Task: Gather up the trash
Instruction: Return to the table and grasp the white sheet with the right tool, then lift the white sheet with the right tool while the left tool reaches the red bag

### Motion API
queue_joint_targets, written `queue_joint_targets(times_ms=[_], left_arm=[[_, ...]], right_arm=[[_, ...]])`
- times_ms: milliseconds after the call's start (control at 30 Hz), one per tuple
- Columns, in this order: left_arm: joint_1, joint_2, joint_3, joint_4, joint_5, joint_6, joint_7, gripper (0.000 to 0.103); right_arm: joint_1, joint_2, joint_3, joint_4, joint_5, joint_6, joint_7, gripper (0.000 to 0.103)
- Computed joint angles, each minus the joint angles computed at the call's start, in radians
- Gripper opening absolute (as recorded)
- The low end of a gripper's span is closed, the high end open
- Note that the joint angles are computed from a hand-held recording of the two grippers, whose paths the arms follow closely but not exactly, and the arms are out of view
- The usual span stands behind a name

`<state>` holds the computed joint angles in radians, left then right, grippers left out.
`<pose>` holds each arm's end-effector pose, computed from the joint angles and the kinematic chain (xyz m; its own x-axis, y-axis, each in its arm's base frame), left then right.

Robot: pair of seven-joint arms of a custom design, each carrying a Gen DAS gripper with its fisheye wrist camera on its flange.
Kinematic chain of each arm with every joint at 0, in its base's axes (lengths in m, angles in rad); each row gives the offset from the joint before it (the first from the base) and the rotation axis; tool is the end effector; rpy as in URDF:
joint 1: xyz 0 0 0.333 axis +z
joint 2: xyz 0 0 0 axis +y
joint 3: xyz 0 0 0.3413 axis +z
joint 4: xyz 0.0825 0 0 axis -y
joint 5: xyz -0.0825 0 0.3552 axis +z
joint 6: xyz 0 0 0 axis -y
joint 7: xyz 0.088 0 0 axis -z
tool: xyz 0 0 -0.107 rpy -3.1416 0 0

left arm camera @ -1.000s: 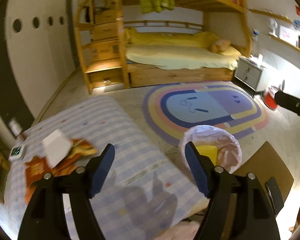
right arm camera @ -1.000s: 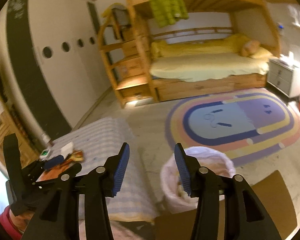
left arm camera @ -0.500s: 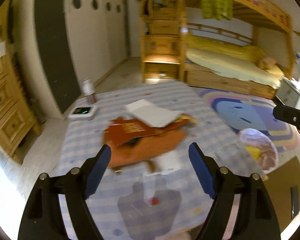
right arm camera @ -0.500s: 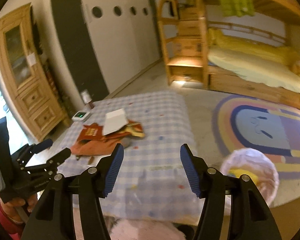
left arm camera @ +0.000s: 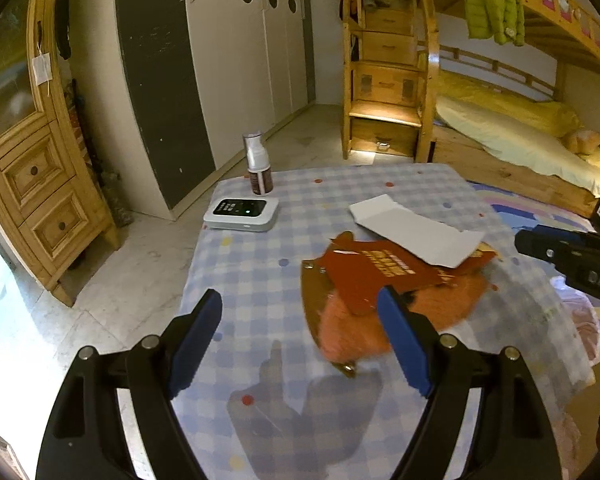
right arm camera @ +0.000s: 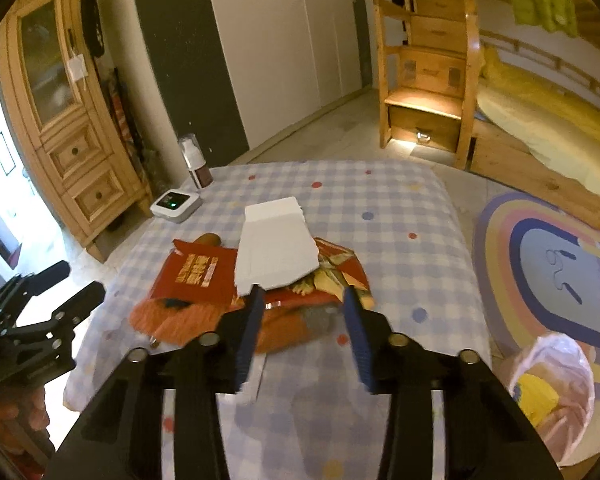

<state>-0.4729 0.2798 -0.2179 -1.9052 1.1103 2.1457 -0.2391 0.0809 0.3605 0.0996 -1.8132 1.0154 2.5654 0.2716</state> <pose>0.4985 -0.3507 0.4111 0.4820 -0.8728 -0.0767 -0.6077 -0.2699 -0.7469 0.6477 0.0975 0.4190 0.6791 -0.7158 -0.1626 -0.5902 -0.4007 -0.7008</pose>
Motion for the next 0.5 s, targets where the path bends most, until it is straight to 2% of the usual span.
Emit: queue_joint_targets(times_ms=[67, 267, 400, 467, 500], left_arm=[[0.015, -0.005, 0.005, -0.012, 0.003, 0.035, -0.003, 0.078], [0.034, -0.014, 0.012, -0.034, 0.005, 0.063, -0.017, 0.078], [0.041, -0.014, 0.009, -0.043, -0.003, 0.078, -0.009, 0.078], [0.043, -0.013, 0.009, -0.046, -0.007, 0.086, -0.011, 0.078], [0.044, -0.015, 0.009, -0.05, -0.01, 0.091, -0.012, 0.078]], right_arm=[[0.021, 0.039, -0.005, 0.042, -0.038, 0.0, 0.052, 0.037], [0.069, 0.131, -0.023, 0.133, -0.187, 0.006, 0.228, 0.038], [0.058, 0.157, -0.001, 0.153, -0.213, -0.004, 0.272, 0.037], [0.053, 0.152, 0.013, 0.142, -0.208, 0.01, 0.257, 0.022], [0.051, 0.152, 0.016, 0.14, -0.207, 0.011, 0.256, 0.011]])
